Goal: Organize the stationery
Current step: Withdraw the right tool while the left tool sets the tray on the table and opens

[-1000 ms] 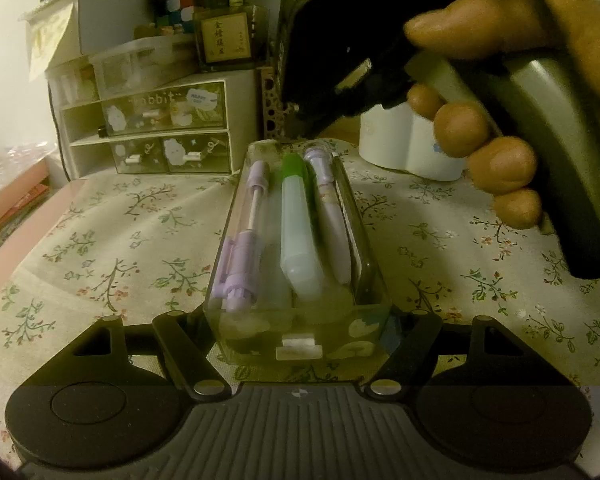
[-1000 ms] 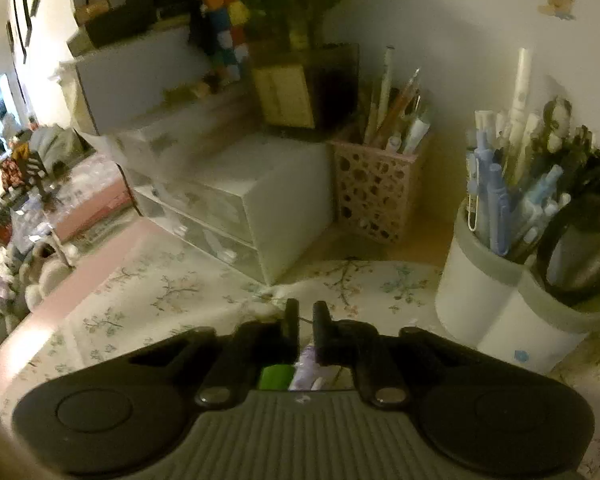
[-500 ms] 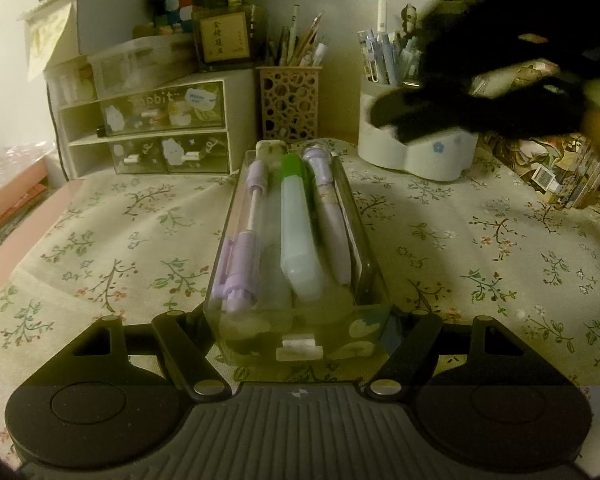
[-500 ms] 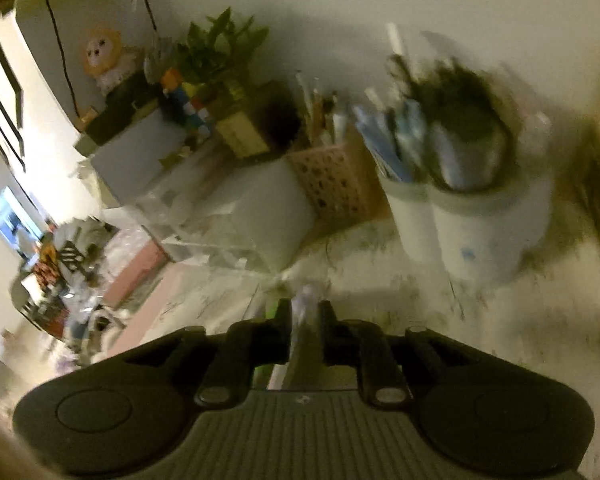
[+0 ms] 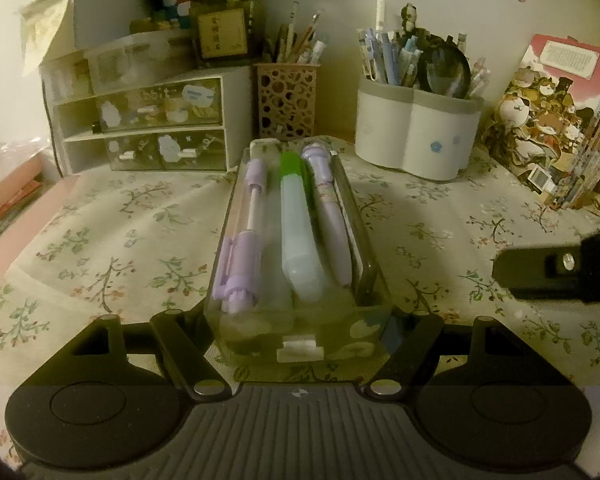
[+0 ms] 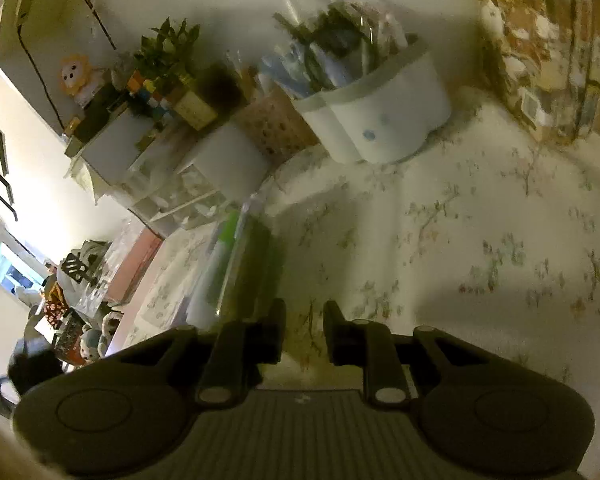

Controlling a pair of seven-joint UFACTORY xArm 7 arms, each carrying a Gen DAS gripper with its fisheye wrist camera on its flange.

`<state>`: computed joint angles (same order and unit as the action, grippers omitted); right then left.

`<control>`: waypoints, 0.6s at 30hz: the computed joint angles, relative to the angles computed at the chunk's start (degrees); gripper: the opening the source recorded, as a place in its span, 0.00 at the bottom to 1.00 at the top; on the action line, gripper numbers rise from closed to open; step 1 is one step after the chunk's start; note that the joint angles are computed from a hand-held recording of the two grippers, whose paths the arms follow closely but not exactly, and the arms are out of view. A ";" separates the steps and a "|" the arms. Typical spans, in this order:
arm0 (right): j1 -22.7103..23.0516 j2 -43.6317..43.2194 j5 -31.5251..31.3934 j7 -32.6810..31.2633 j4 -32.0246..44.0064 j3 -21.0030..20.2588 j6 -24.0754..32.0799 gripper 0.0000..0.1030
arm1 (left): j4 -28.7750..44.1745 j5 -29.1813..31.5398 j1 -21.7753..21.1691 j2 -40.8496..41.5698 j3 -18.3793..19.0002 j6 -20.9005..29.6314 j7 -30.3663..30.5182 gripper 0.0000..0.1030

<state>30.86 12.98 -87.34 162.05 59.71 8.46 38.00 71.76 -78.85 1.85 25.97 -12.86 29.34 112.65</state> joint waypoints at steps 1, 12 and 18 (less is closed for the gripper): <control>0.29 0.16 0.21 0.02 0.07 0.22 0.33 0.20 | 0.35 0.66 -0.03 0.23 0.16 0.33 -0.24 0.74; 2.87 0.18 4.01 -3.77 2.00 0.83 3.79 0.21 | 2.84 9.28 0.72 1.46 -0.20 0.32 -7.30 0.73; 3.84 0.69 7.09 -5.69 3.36 0.89 4.94 0.27 | 3.75 14.14 1.66 1.79 -0.69 1.30 -11.01 0.73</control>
<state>34.70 13.66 -80.24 156.36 63.07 9.36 42.94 75.51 -64.71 3.51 27.76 -13.55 30.64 101.64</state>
